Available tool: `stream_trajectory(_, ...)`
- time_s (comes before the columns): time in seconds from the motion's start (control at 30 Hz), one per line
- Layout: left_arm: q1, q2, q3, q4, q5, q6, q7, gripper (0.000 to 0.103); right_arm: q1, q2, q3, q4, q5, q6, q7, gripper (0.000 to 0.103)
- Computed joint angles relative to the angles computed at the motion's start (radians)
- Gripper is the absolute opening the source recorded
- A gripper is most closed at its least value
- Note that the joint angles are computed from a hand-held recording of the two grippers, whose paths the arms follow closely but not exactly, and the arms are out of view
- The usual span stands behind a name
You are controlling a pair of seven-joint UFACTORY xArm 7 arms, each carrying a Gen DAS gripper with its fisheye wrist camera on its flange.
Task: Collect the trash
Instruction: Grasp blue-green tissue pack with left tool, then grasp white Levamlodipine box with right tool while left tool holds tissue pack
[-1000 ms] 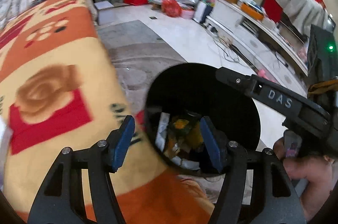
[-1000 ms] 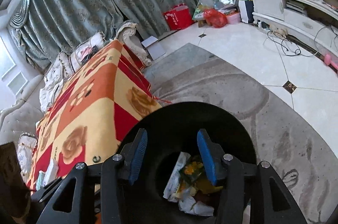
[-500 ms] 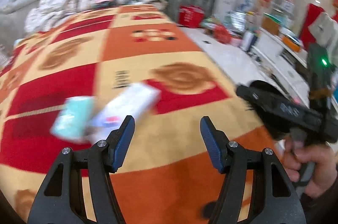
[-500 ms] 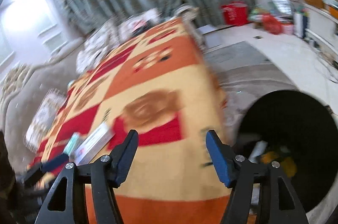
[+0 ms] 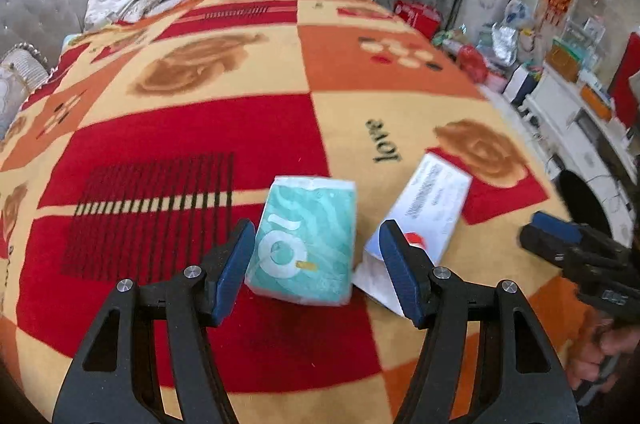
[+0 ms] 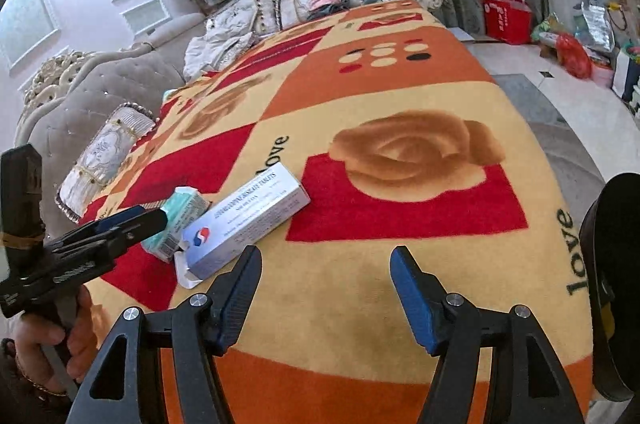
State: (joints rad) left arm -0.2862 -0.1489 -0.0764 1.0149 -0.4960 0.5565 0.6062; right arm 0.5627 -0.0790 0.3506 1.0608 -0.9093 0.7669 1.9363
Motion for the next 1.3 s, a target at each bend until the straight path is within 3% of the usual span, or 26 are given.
stream_trajectory(0.07,0.010,0.027,-0.016,0.003,0.063,-0.022,-0.060,0.063,0.000,-0.002,0.000,-0.002,0.000,-0.004,-0.001,0.064)
stream_trajectory(0.17,0.010,0.034,-0.011,-0.001,0.041,-0.035,-0.072,0.063,0.000,-0.002,0.001,-0.001,-0.004,-0.006,-0.009,0.064)
stream_trajectory(0.23,0.015,0.030,-0.009,-0.009,0.042,-0.031,-0.084,0.048,0.001,0.002,0.002,0.005,-0.004,-0.002,-0.014,0.064)
stream_trajectory(0.33,0.011,-0.015,-0.003,-0.059,0.016,-0.063,-0.064,0.039,0.003,0.010,0.002,0.017,-0.020,-0.007,-0.018,0.064)
stream_trajectory(0.43,0.003,-0.104,0.007,-0.143,0.009,-0.096,-0.074,0.038,0.007,0.033,-0.004,0.040,-0.056,-0.048,-0.018,0.064)
stream_trajectory(0.67,-0.014,-0.306,0.030,-0.365,0.106,-0.184,-0.175,0.039,0.030,0.121,-0.045,0.115,-0.117,-0.159,0.024,0.066)
stream_trajectory(0.8,-0.079,-0.300,0.110,-0.365,0.065,-0.184,-0.158,0.040,0.063,0.209,-0.083,0.209,-0.108,-0.176,-0.015,0.068)
stream_trajectory(1.0,-0.119,-0.278,0.190,-0.324,-0.085,-0.097,-0.080,0.041,0.118,0.326,-0.151,0.357,-0.003,-0.091,-0.155,0.070)
stream_trajectory(1.17,-0.095,-0.274,0.175,-0.315,-0.146,-0.074,-0.044,0.041,0.139,0.379,-0.200,0.423,0.082,-0.038,-0.264,0.074)
stream_trajectory(1.3,-0.080,-0.273,0.164,-0.312,-0.170,-0.063,-0.028,0.041,0.172,0.458,-0.229,0.566,0.141,0.129,-0.371,0.076)
